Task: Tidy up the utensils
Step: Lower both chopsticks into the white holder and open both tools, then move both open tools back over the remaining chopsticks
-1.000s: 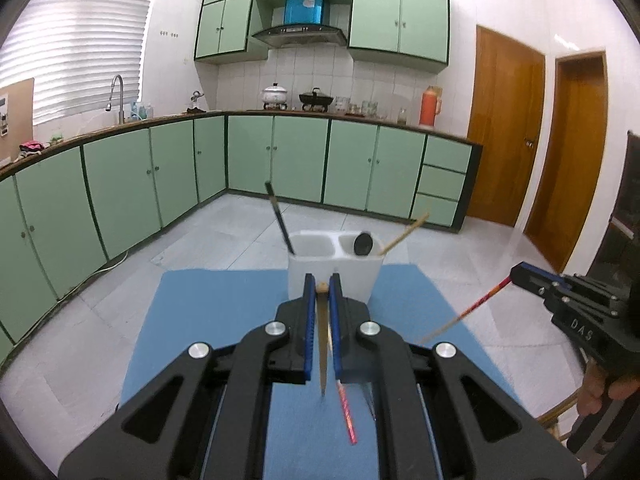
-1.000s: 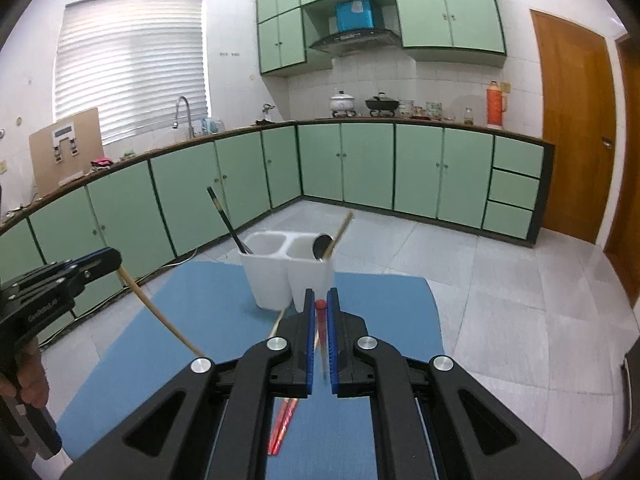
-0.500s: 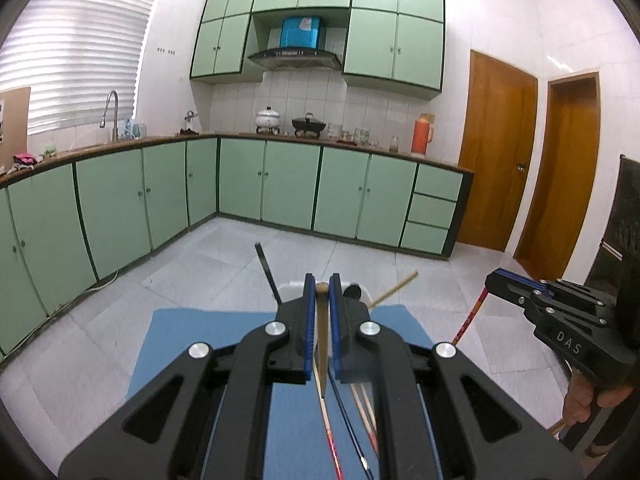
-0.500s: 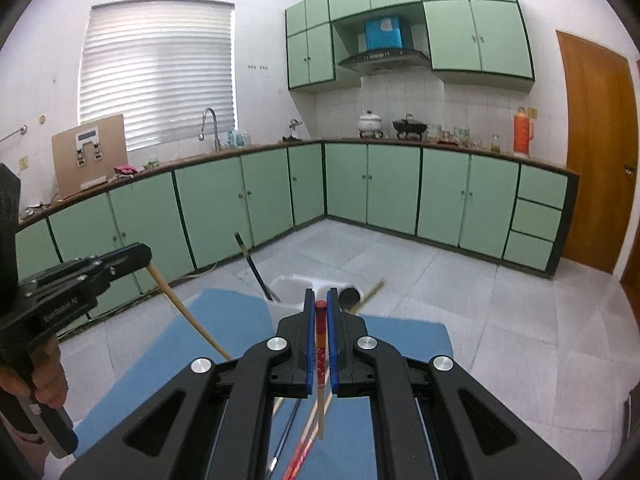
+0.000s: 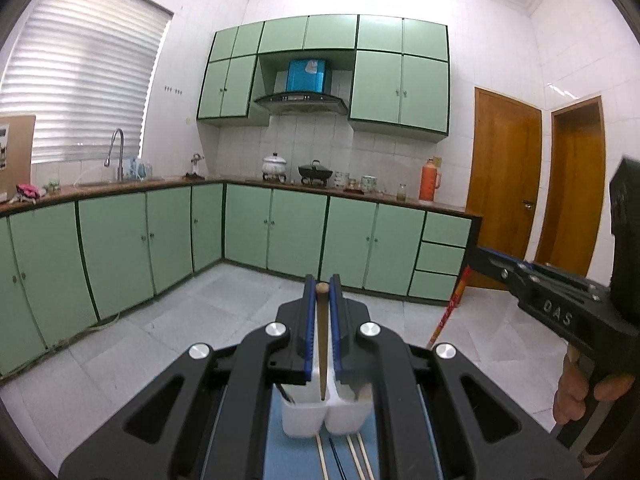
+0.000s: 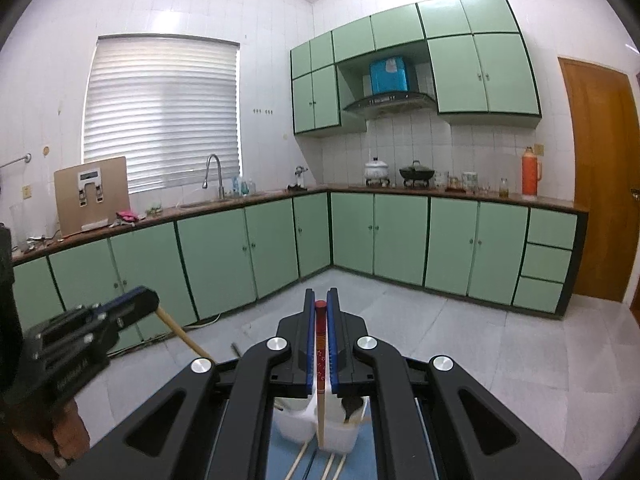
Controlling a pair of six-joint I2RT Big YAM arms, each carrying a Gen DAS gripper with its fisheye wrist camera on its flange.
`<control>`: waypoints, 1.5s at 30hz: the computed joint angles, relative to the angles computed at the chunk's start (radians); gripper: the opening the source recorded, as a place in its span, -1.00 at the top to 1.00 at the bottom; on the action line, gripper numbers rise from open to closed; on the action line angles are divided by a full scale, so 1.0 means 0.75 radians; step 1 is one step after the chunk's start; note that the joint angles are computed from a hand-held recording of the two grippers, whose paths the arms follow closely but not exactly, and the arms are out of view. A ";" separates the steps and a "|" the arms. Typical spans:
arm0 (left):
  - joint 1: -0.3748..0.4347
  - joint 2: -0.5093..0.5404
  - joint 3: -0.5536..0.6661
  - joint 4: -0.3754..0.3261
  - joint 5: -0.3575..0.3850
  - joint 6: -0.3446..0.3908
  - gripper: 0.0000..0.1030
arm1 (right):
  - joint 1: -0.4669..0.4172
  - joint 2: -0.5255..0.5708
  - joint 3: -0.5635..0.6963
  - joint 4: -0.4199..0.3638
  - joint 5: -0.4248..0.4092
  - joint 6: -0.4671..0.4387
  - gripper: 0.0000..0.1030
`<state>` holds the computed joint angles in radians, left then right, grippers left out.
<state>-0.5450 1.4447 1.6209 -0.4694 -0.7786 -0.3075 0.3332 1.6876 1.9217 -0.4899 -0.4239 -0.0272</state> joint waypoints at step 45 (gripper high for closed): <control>0.072 0.023 -0.198 -0.101 0.114 -0.206 -0.26 | 0.010 0.021 -0.295 0.212 0.132 0.036 -0.08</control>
